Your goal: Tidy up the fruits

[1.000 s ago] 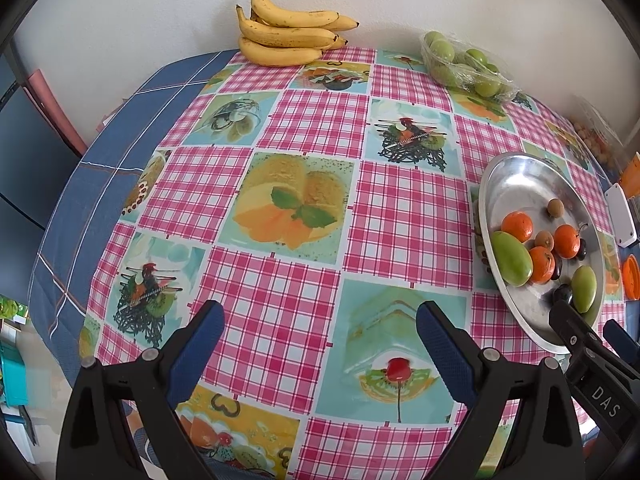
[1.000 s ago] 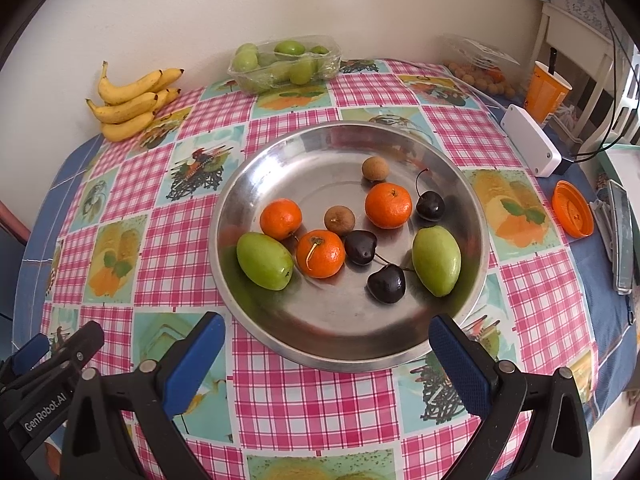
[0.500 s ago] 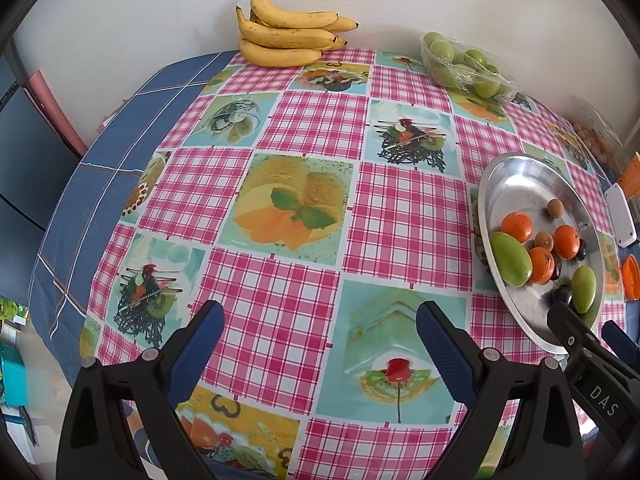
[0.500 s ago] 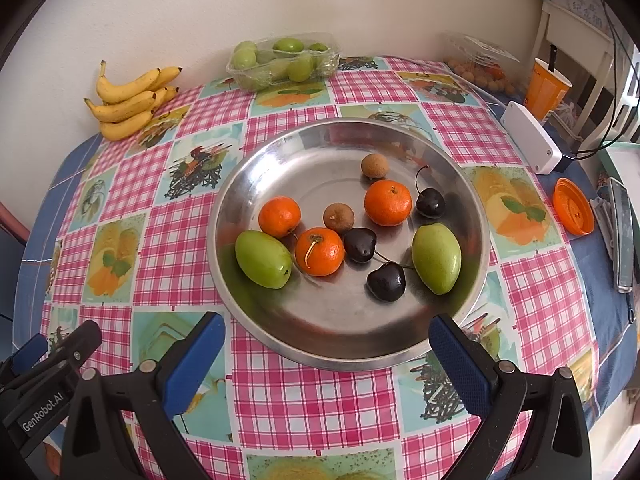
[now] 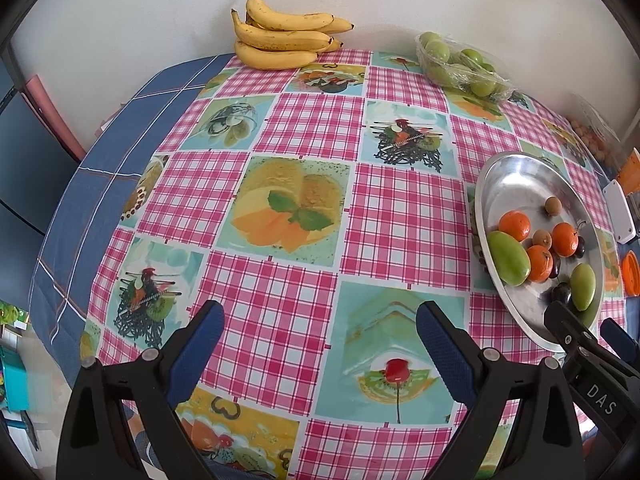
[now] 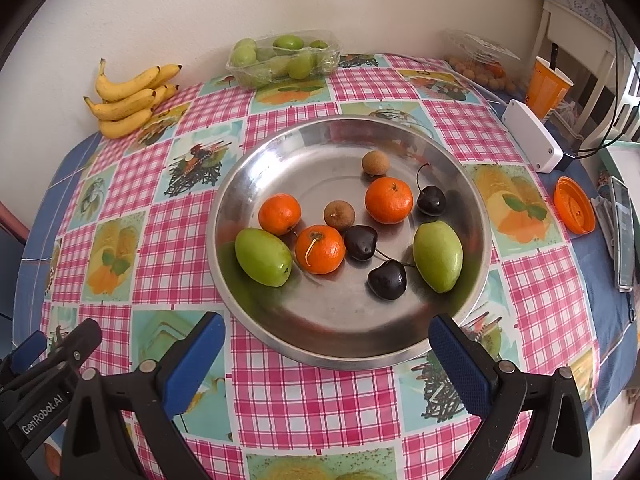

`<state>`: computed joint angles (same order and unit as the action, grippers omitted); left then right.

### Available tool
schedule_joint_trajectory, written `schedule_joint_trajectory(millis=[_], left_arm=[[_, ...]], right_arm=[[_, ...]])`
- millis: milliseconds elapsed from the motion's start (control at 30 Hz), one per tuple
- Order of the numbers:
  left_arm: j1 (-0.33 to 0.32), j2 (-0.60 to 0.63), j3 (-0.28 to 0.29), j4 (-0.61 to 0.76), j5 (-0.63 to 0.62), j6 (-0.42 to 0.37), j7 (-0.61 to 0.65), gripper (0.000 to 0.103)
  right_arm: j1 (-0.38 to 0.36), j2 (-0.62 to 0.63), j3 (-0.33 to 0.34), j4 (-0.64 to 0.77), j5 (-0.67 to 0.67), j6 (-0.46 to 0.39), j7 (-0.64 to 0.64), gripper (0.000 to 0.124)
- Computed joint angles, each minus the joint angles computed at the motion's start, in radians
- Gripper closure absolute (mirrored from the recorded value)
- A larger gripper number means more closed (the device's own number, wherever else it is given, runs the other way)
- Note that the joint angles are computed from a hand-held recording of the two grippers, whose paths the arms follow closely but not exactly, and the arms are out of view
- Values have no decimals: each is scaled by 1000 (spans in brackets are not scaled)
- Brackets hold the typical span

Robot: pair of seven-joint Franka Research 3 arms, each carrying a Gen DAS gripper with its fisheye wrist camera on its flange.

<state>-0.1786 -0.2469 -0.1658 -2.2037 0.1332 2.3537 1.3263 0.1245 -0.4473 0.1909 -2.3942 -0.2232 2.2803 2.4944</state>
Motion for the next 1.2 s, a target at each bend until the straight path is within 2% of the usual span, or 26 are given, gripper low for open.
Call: schedule_joint_trajectory(millis=[1067, 1200], left_arm=[[7, -5, 0, -6, 12, 7, -13, 6], [7, -17, 5, -17, 7, 27, -17, 6]], right_arm=[[5, 6, -3, 6, 7, -3, -2, 21], [5, 5, -3, 5, 7, -3, -1, 21]])
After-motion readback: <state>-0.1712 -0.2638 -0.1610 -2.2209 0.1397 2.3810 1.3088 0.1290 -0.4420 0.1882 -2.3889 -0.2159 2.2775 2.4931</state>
